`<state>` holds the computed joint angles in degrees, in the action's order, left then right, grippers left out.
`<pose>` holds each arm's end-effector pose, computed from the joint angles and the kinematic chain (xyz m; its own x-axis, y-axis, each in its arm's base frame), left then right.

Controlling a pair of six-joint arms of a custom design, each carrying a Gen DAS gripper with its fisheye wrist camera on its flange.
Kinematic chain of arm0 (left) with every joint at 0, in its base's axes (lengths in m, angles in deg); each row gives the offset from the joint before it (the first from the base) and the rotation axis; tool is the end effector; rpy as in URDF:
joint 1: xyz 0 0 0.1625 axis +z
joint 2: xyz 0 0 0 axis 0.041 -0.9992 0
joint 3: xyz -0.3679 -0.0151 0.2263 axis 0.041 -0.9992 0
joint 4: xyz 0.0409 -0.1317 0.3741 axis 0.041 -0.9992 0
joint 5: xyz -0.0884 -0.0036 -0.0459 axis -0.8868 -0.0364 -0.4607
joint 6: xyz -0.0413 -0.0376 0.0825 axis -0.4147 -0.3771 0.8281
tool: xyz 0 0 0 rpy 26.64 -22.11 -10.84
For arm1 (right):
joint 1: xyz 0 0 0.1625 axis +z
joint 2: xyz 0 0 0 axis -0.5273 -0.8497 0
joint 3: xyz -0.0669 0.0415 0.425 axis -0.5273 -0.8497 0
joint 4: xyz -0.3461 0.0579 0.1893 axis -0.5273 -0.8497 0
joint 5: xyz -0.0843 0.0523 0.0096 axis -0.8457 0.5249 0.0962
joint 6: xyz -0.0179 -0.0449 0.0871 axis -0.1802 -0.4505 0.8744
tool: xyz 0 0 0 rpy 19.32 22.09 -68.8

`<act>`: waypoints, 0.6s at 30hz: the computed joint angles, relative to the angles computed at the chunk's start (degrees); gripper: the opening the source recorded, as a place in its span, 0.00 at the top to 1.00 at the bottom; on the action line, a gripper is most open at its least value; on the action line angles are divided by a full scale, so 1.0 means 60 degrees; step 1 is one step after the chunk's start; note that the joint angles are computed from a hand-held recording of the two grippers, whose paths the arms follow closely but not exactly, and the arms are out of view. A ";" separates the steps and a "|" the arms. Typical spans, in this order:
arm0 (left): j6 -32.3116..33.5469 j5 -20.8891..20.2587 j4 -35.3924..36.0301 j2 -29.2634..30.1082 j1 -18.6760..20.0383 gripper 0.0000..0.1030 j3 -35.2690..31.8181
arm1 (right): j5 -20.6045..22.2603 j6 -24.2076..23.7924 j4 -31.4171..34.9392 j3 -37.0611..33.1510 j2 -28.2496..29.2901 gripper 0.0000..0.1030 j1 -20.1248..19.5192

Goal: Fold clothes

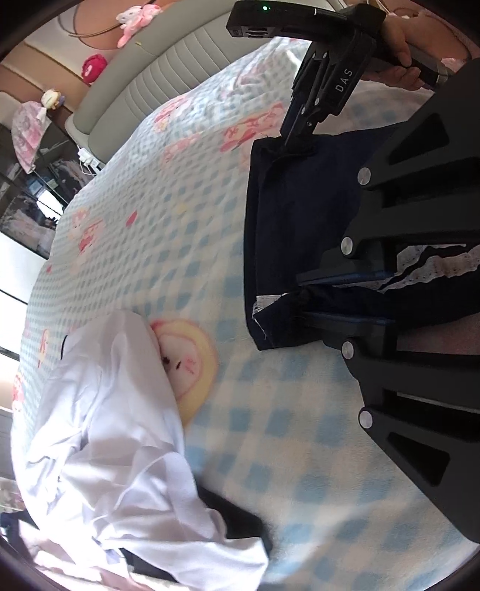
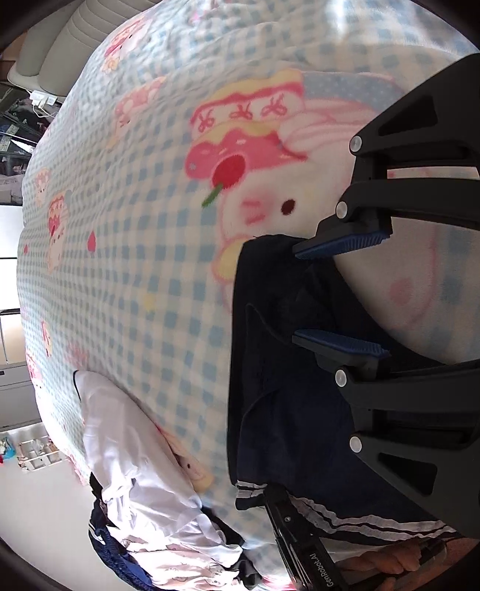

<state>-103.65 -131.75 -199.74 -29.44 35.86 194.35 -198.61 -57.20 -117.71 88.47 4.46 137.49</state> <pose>-0.2441 -0.4196 0.1135 -0.8834 0.3158 -0.3464 0.4274 0.8460 -0.3187 0.1672 -0.3729 0.2380 -0.7230 0.0762 0.6866 -0.3180 0.8456 -0.4287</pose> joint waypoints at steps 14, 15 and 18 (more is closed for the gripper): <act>-0.0853 -0.1070 -0.1570 -0.0349 0.0783 0.87 0.0471 | 0.1302 -0.0444 0.0340 0.0314 -0.1193 0.61 -0.0328; -0.0826 -0.0947 -0.1387 -0.0314 0.0731 0.87 0.0433 | 0.0402 -0.0641 0.0211 0.0216 -0.0583 0.61 0.0031; -0.0699 -0.0543 -0.1248 -0.0201 0.0501 0.87 0.0401 | -0.1440 -0.1263 -0.0715 -0.0044 0.0810 0.62 0.0418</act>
